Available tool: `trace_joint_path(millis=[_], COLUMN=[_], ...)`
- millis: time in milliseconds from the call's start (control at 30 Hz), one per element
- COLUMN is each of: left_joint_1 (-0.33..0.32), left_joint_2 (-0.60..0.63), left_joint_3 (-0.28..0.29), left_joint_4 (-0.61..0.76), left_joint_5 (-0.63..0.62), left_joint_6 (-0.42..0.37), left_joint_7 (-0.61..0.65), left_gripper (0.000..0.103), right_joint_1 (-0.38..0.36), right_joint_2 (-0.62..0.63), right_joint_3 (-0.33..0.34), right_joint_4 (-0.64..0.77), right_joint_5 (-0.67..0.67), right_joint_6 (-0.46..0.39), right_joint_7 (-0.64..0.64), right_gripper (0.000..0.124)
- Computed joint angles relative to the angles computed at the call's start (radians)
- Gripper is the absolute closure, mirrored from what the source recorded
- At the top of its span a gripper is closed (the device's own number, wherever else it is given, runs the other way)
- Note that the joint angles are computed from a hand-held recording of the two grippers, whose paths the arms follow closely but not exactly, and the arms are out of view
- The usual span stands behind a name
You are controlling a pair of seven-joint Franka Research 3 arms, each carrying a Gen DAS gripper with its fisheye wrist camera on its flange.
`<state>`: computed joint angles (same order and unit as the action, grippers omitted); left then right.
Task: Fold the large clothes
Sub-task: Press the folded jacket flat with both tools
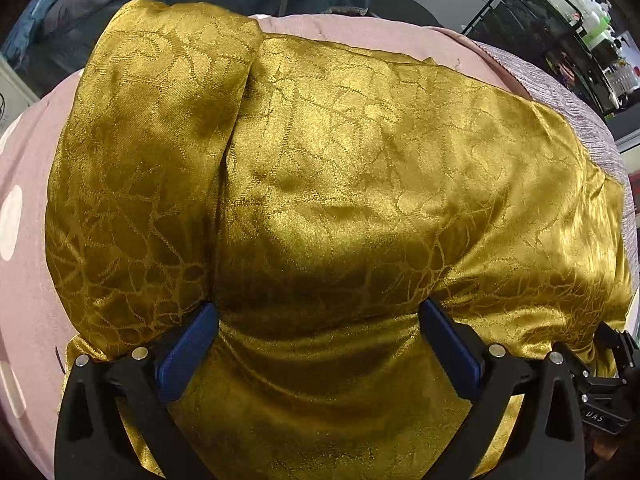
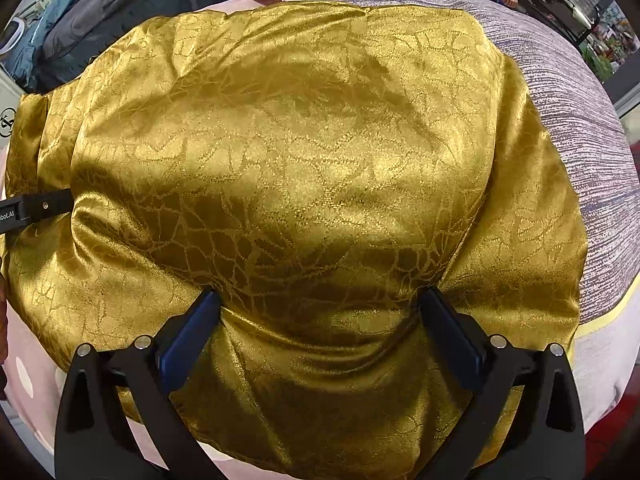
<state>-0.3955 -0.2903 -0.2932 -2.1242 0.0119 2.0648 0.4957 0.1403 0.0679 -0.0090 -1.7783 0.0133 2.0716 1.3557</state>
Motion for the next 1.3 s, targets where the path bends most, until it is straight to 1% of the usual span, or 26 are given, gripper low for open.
trace_joint_path(millis=[67, 167, 233, 300, 400, 433, 567, 667, 733, 833, 933, 1100, 1200, 1267, 1300], left_joint_1=[-0.002, -0.005, -0.006, 0.001, 0.006, 0.003, -0.001, -0.006, -0.014, -0.032, -0.052, -0.074, -0.086, -0.093, -0.097], left_joint_2=[0.003, 0.004, 0.007, 0.032, 0.033, 0.03, 0.019, 0.012, 0.007, 0.003, 0.0, -0.035, -0.064, -0.09, -0.106], left_joint_3=[-0.005, 0.0, 0.006, 0.009, 0.0, -0.009, -0.017, -0.035, -0.047, -0.064, -0.08, -0.086, -0.087, -0.087, -0.087], left_joint_4=[0.005, 0.008, 0.012, 0.032, 0.035, 0.036, 0.057, 0.081, 0.095, 0.113, 0.13, 0.116, 0.106, 0.09, 0.078], left_joint_5=[0.008, -0.008, -0.021, -0.012, 0.01, 0.017, 0.035, 0.063, 0.078, 0.102, 0.12, 0.108, 0.089, 0.072, 0.061], left_joint_6=[-0.002, -0.008, -0.013, -0.007, -0.002, -0.005, -0.045, -0.082, -0.112, -0.152, -0.186, -0.203, -0.223, -0.23, -0.232], left_joint_7=[-0.003, 0.005, 0.021, 0.034, 0.025, 0.009, -0.02, -0.069, -0.098, -0.119, -0.136, -0.182, -0.208, -0.227, -0.239], left_gripper=[0.005, 0.005, 0.005, 0.005, 0.005, 0.005, 0.005, 0.006, 0.006, 0.006, 0.006, 0.006, 0.006, 0.006, 0.006], right_joint_1=[0.0, 0.001, 0.0, -0.002, -0.003, -0.003, -0.009, -0.015, -0.02, -0.031, -0.041, -0.067, -0.088, -0.114, -0.13], right_joint_2=[-0.013, -0.019, -0.027, -0.029, -0.027, -0.022, -0.041, -0.043, -0.04, -0.041, -0.058, -0.116, -0.137, -0.128, -0.117], right_joint_3=[0.001, 0.002, 0.003, 0.002, 0.002, 0.002, 0.0, -0.003, -0.006, -0.012, -0.017, -0.033, -0.05, -0.079, -0.093], right_joint_4=[-0.014, -0.012, -0.026, -0.028, -0.025, -0.019, -0.023, 0.004, 0.031, 0.07, 0.082, 0.065, 0.062, 0.09, 0.108], right_joint_5=[0.0, 0.006, 0.009, 0.01, 0.008, 0.008, 0.035, 0.054, 0.062, 0.086, 0.113, 0.187, 0.262, 0.373, 0.441], right_joint_6=[-0.005, -0.017, -0.01, -0.007, -0.004, -0.005, -0.016, -0.06, -0.106, -0.159, -0.18, -0.192, -0.227, -0.308, -0.373], right_joint_7=[0.001, -0.004, -0.009, -0.013, -0.016, -0.015, -0.035, -0.06, -0.067, -0.063, -0.074, -0.131, -0.155, -0.171, -0.176], right_gripper=[0.025, 0.025, 0.025, 0.025, 0.025, 0.025, 0.025, 0.025, 0.025, 0.025, 0.025, 0.026, 0.026, 0.026, 0.026])
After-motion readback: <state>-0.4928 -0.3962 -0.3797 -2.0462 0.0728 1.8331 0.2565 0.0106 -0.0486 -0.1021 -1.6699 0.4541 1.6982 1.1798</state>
